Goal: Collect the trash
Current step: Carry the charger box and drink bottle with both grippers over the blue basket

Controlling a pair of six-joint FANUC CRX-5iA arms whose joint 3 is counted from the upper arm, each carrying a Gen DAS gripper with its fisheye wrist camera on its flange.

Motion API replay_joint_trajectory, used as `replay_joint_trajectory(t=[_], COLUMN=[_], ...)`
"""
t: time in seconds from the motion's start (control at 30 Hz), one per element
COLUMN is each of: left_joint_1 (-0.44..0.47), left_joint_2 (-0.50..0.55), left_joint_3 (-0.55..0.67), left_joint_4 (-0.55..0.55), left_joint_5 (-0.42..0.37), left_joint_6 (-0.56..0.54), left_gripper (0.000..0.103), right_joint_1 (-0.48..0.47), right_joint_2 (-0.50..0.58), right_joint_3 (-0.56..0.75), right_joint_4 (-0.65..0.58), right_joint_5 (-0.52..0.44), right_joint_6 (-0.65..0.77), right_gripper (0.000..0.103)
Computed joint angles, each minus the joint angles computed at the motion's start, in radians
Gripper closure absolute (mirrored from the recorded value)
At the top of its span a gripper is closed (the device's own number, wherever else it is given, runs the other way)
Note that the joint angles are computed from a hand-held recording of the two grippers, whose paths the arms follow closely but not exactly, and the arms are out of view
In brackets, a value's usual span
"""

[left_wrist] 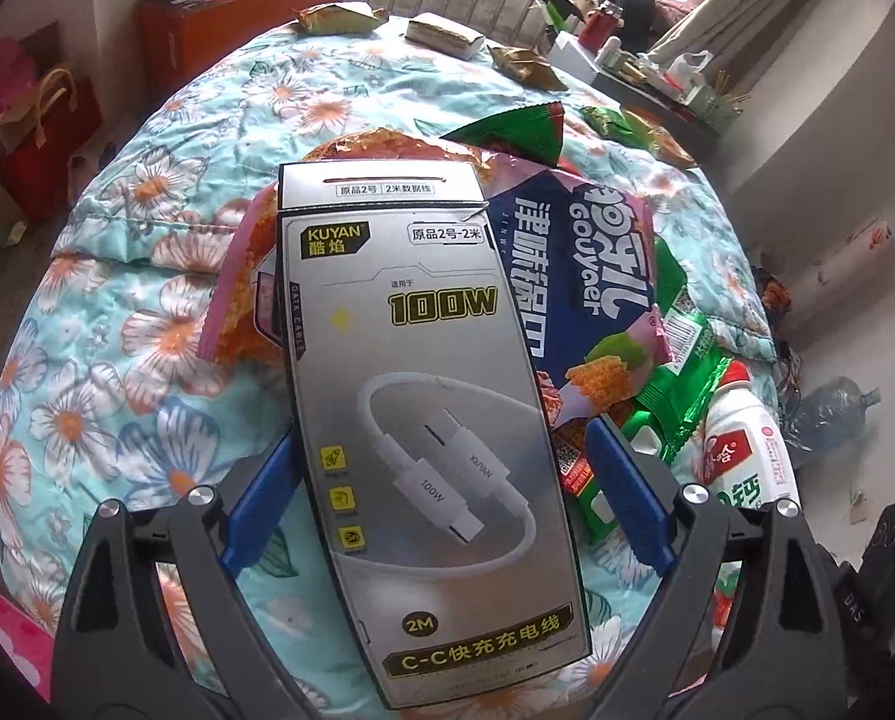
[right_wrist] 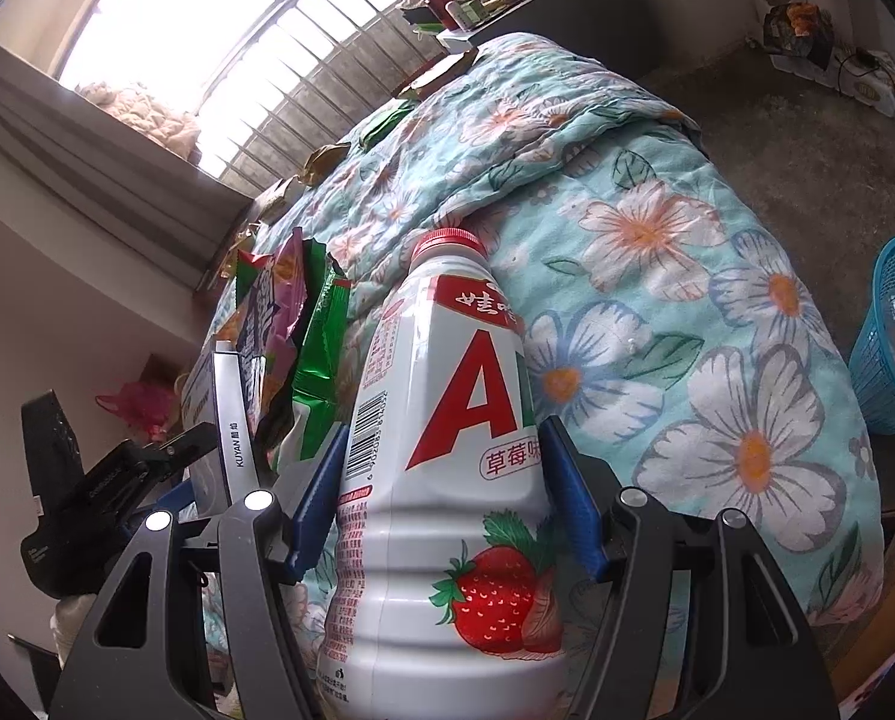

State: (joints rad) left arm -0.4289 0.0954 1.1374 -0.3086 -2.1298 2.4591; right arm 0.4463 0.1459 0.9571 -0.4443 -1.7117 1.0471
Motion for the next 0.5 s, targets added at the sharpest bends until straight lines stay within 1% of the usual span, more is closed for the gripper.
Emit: replay_joint_trajectory(t=[0.07,0.2,0.27,0.33,0.4,0.47,0.5], left_joint_1=[-0.003,-0.003,0.012,0.042,0.054,0.053,0.063], left_joint_2=[0.015,0.019,0.002,-0.034,-0.058,-0.077,-0.093], left_joint_3=[0.012,-0.009,-0.049,-0.115,-0.155,-0.176,-0.200], left_joint_4=[-0.014,-0.012,0.027,0.092,0.119,0.121,0.138], left_joint_5=[-0.024,-0.027,0.002,0.057,0.091,0.107,0.126], left_joint_6=[0.014,0.011,0.015,0.021,0.012,0.002,0.003], left_gripper=[0.015,0.015,0.015,0.015,0.015,0.022,0.022], right_joint_1=[-0.006,-0.022,-0.027,-0.025,-0.033,-0.039,-0.040], right_joint_2=[-0.002,-0.010,-0.011,-0.010,-0.009,-0.006,-0.003], right_joint_3=[-0.005,-0.020,-0.020,-0.020,-0.019,-0.014,-0.011], right_joint_4=[-0.009,-0.034,-0.041,-0.030,-0.037,-0.045,-0.045], right_joint_5=[0.004,0.012,0.011,0.013,0.013,0.010,0.007], right_joint_6=[0.003,0.007,0.006,0.005,0.006,0.000,-0.003], right_gripper=[0.041,0.041,0.041,0.041,0.041,0.041,0.041])
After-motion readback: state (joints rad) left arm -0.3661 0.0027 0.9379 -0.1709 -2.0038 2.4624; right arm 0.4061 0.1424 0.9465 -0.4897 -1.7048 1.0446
